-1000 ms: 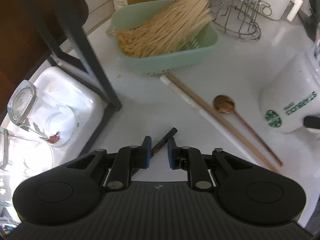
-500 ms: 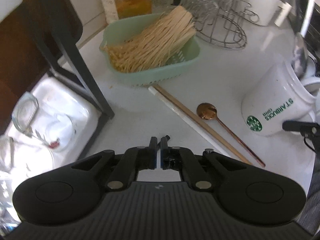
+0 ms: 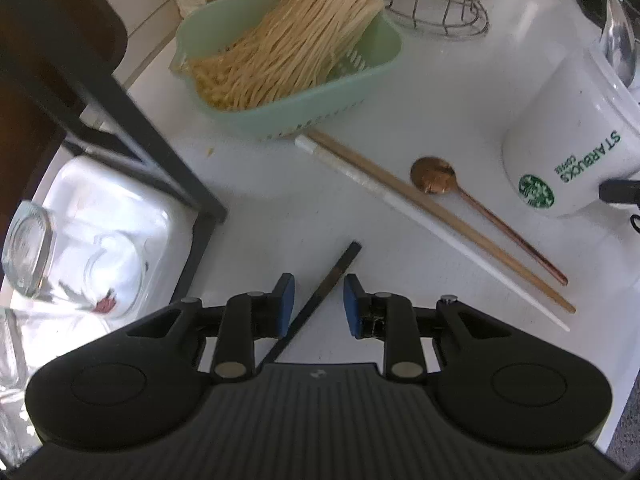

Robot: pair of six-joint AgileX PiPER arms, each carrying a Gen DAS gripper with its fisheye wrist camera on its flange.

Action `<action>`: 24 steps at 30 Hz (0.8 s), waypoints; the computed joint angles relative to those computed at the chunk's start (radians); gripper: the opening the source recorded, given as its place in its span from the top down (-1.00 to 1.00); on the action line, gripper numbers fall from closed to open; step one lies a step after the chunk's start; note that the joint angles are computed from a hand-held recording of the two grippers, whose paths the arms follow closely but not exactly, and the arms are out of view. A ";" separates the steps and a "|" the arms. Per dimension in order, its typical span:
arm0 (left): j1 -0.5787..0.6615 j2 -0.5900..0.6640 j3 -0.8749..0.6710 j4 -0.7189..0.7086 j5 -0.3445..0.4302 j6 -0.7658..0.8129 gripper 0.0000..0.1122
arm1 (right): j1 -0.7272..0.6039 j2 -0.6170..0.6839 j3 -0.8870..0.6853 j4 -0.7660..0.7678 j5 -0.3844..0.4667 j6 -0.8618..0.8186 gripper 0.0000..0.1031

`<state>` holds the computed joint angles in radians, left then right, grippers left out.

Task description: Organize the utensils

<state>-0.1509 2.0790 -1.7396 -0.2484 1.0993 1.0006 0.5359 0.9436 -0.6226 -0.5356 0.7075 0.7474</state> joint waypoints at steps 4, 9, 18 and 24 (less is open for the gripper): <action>0.019 0.003 -0.007 -0.011 0.019 -0.031 0.66 | 0.004 0.006 -0.004 -0.007 0.004 0.013 -0.73; 0.012 -0.015 0.015 -0.011 0.021 -0.061 0.70 | -0.001 0.005 -0.001 -0.005 -0.003 0.008 -0.73; -0.053 -0.063 0.095 -0.016 0.009 -0.194 0.89 | -0.001 0.003 -0.002 -0.003 -0.001 0.004 -0.73; -0.066 -0.106 0.166 -0.028 -0.009 -0.271 0.88 | -0.003 0.000 0.003 -0.003 -0.007 0.003 -0.73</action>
<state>-0.2172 1.9729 -1.5740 -0.2762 1.0904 0.7295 0.5331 0.9438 -0.6193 -0.5389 0.7006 0.7503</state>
